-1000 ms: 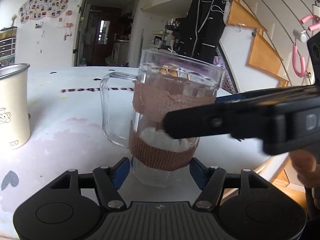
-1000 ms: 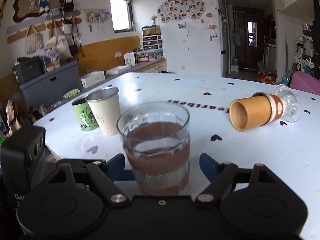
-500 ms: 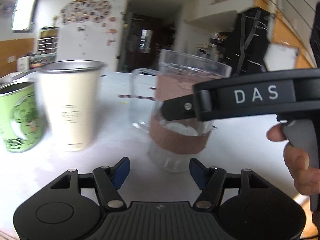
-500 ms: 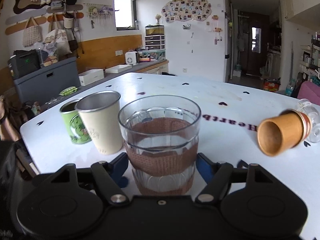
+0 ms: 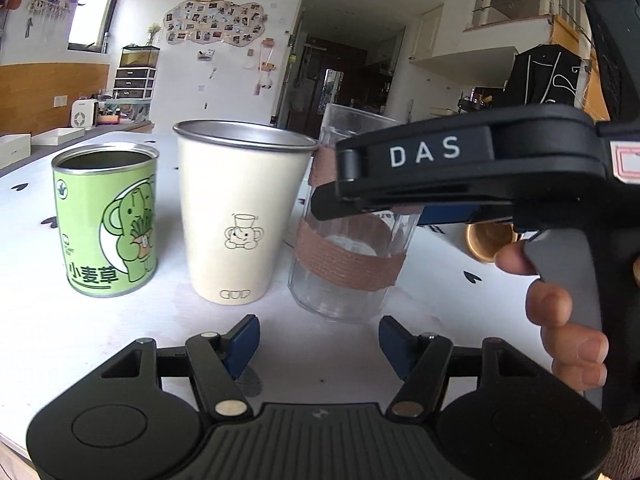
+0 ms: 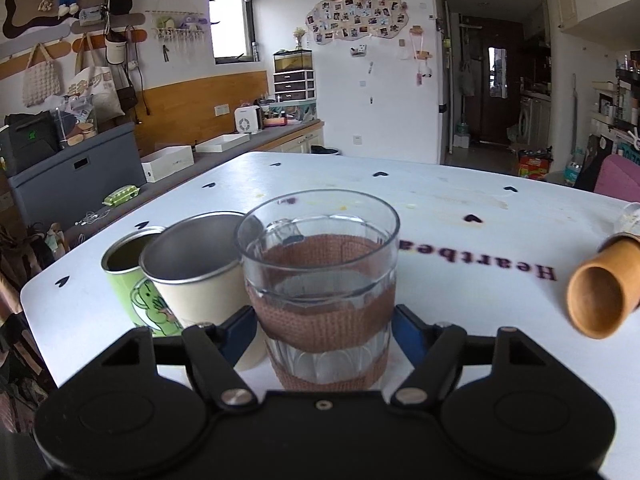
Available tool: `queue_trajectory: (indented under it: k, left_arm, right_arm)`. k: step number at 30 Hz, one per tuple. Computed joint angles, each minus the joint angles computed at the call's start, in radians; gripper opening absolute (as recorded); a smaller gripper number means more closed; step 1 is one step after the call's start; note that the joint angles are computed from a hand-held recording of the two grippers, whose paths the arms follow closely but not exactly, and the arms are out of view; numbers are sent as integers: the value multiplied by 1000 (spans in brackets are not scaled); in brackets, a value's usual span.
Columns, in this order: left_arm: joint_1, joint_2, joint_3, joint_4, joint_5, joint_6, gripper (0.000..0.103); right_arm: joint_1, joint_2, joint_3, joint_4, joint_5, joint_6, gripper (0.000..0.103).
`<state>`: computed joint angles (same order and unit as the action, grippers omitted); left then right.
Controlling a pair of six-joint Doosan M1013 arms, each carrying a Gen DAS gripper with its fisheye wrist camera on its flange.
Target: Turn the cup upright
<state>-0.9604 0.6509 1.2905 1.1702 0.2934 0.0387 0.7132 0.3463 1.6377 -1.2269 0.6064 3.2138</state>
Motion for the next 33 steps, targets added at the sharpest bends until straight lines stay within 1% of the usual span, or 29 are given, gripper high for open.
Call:
queue_trajectory:
  k: [3,6,10,12,14,18,20,22,25,29,30,33]
  left_arm:
    - [2,-1,3,12,-3,-14,67]
    - [1,-2,1,-5,-1,0,67]
    - [-2,-11,3,-9,7,7,67]
    - [-4,-18,2,-26,18,24,67]
    - [-7,-28,1,-27,35,30,75]
    - [-20,-57,25,48,73,-44,82]
    - [-27,-70,36,93,102,-84,88]
    - [-32,-79,40,119,131,-103,91]
    - [-37,-99,60,191,157,-161,97]
    - [-45,-114,75,234,185,-186,102]
    - [-47,-117,79,241,191,-193,103]
    - [-48,-119,82,243,197,-196,103]
  right_arm:
    - [1,4,-7,7,-3,-2,78]
    - [-5,-14,15,9,-57,17,83]
    - [-9,-45,53,-11,-121,59,82]
    - [-3,-64,79,-63,-121,120,82]
    - [7,-85,105,-127,-107,187,82]
    - [30,-125,152,-224,-40,281,85]
    - [42,-142,172,-254,4,307,86]
    - [53,-159,192,-278,41,333,87]
    - [69,-179,218,-306,91,359,89]
    - [86,-192,239,-311,154,365,93]
    - [89,-194,243,-308,164,367,96]
    - [97,-196,250,-305,183,364,97]
